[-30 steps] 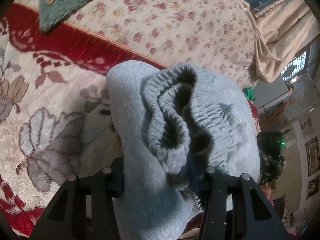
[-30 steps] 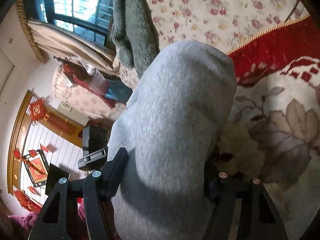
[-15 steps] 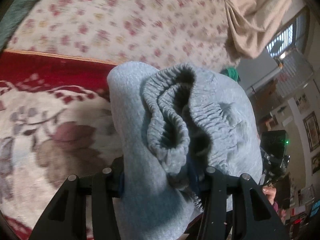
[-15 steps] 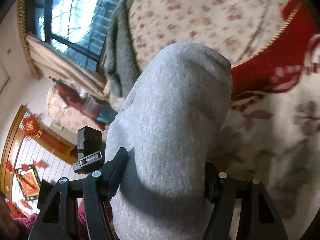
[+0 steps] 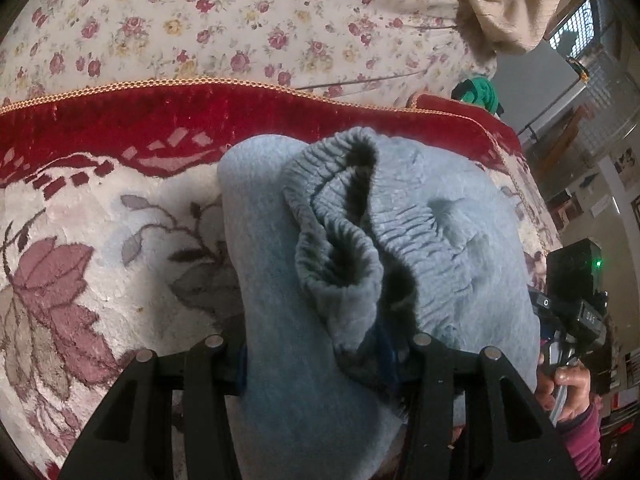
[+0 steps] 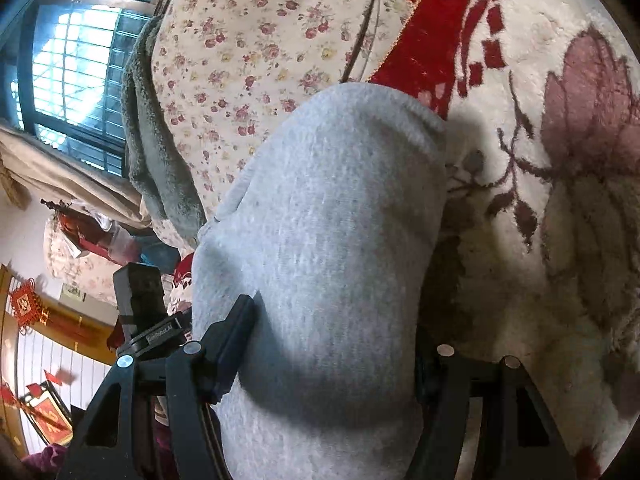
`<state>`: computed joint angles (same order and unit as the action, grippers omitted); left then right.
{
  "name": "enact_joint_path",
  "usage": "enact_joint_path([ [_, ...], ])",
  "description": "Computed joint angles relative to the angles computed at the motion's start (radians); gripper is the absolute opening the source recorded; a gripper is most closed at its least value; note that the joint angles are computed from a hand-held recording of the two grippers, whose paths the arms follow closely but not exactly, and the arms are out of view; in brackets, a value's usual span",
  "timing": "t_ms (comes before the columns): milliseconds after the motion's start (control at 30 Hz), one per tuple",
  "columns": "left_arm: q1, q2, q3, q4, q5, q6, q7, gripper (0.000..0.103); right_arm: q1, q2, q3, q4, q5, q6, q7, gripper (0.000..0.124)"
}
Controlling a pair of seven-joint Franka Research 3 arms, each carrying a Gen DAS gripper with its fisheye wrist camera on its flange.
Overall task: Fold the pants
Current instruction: 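Release the folded pants and withdraw both grippers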
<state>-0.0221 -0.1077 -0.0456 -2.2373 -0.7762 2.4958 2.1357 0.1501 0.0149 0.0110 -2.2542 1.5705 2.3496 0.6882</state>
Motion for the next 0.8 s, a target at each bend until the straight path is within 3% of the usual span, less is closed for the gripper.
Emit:
enact_joint_path([
  [100,-0.004,-0.009,-0.004,-0.015,0.005,0.026,0.005,0.051,-0.003,0.006,-0.002,-0.006,-0.02,0.003,0.019,0.079],
  [267,-0.018,-0.017,-0.011,-0.036,0.021,0.081,-0.03,0.065,0.006,-0.007,0.007,-0.017,-0.063,0.068,0.114,0.089],
  [400,-0.031,-0.052,-0.026,-0.083,0.105,0.191,-0.083,0.078,0.034,-0.071,0.022,-0.048,-0.175,0.21,0.21,0.089],
  [567,-0.06,-0.147,-0.036,-0.185,0.287,0.389,-0.143,0.088,0.11,-0.186,0.066,-0.113,-0.334,0.479,0.326,0.09],
  [633,-0.076,-0.18,-0.029,-0.211,0.323,0.427,-0.161,0.089,0.113,-0.221,0.119,-0.146,-0.53,0.588,0.506,0.09],
  [700,-0.079,-0.206,-0.029,-0.231,0.365,0.449,-0.211,0.09,0.04,-0.249,0.231,-0.188,-0.81,0.685,0.771,0.09],
  [800,-0.071,-0.242,-0.04,-0.264,0.434,0.484,-0.296,0.09,-0.151,-0.282,0.435,-0.22,-1.123,0.726,1.07,0.09],
])
